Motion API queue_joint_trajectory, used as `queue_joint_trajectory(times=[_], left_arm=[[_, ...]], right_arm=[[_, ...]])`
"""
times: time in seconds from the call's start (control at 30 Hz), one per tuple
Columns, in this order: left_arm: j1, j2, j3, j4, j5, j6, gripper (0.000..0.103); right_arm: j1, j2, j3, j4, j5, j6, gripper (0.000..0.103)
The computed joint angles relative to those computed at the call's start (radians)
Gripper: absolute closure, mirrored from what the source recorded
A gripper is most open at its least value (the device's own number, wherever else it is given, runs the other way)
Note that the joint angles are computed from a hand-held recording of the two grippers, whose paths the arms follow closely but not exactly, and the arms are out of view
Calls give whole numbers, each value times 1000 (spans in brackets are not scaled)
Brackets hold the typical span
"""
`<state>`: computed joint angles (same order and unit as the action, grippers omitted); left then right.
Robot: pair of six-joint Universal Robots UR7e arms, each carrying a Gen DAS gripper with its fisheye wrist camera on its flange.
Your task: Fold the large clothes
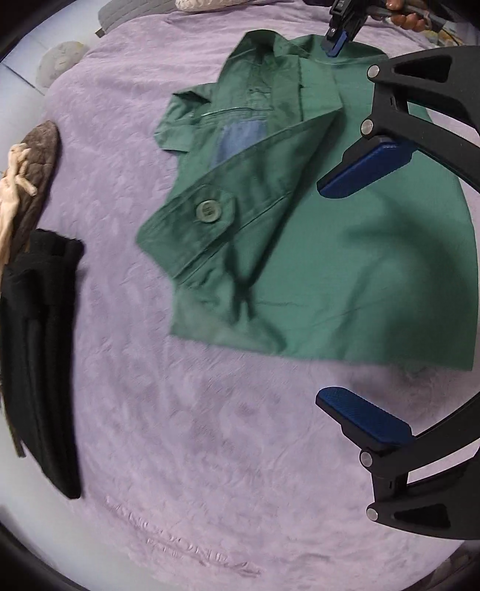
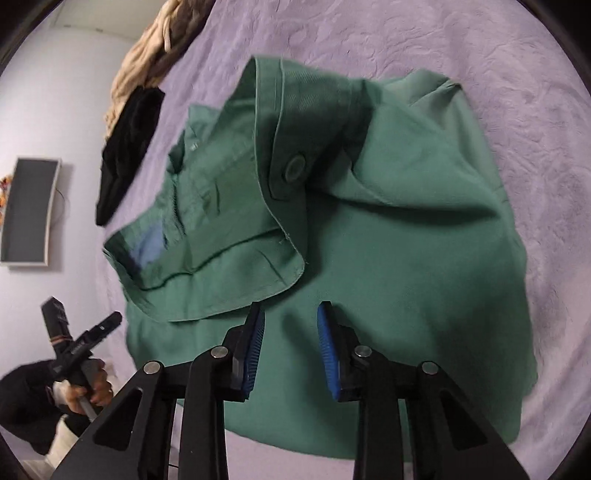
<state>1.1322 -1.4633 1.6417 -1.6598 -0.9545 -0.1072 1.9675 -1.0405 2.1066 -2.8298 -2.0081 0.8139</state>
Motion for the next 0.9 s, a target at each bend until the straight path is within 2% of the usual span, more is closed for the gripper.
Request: queue_joint_trajectory(times=[0.07,0.17,0.27,0.3,0.4,0.47,0.53,0.63,0.73,0.8,0.83,0.87,0.9], left_arm=[[-9,6,45,-10,-11,25,1],[-42,30,117,-108,14,99,1],[-64,75,150,-265,49,146,1],[-67,93,151,-313,72,141,1],[-55,158,90,-390,133,62,1],[-45,179,37,-390,149,6,1],[-49,174,12,-417,174,10,1],[-58,147,-1,-423,201,42,1],[-59,102,27,-398,199,64,1],[-63,86,63,-396,219,83,1],[-62,85,86,-401,236,95,1],[-57,92,101,-402,255,96,1],[-51,101,113,-406,268,93,1]], right_arm=[[-12,27,-42,-9,-23,-72,72],[-33,28,-62,-110,-61,-126,72],[-63,7,-32,-272,-129,-75,71],[-78,-4,-13,-327,-130,-47,71],[-105,-48,47,-444,-122,42,71],[-89,-70,53,-426,-143,37,65],[-53,-78,47,-371,-179,27,52],[-26,-77,47,-337,-152,-21,51],[-13,-38,-8,-213,-126,-107,51],[-13,-7,-43,-145,-152,-128,51],[-17,6,-53,-129,-191,-136,52],[-24,12,-56,-98,-248,-115,55],[-40,7,-43,-93,-271,-82,60]])
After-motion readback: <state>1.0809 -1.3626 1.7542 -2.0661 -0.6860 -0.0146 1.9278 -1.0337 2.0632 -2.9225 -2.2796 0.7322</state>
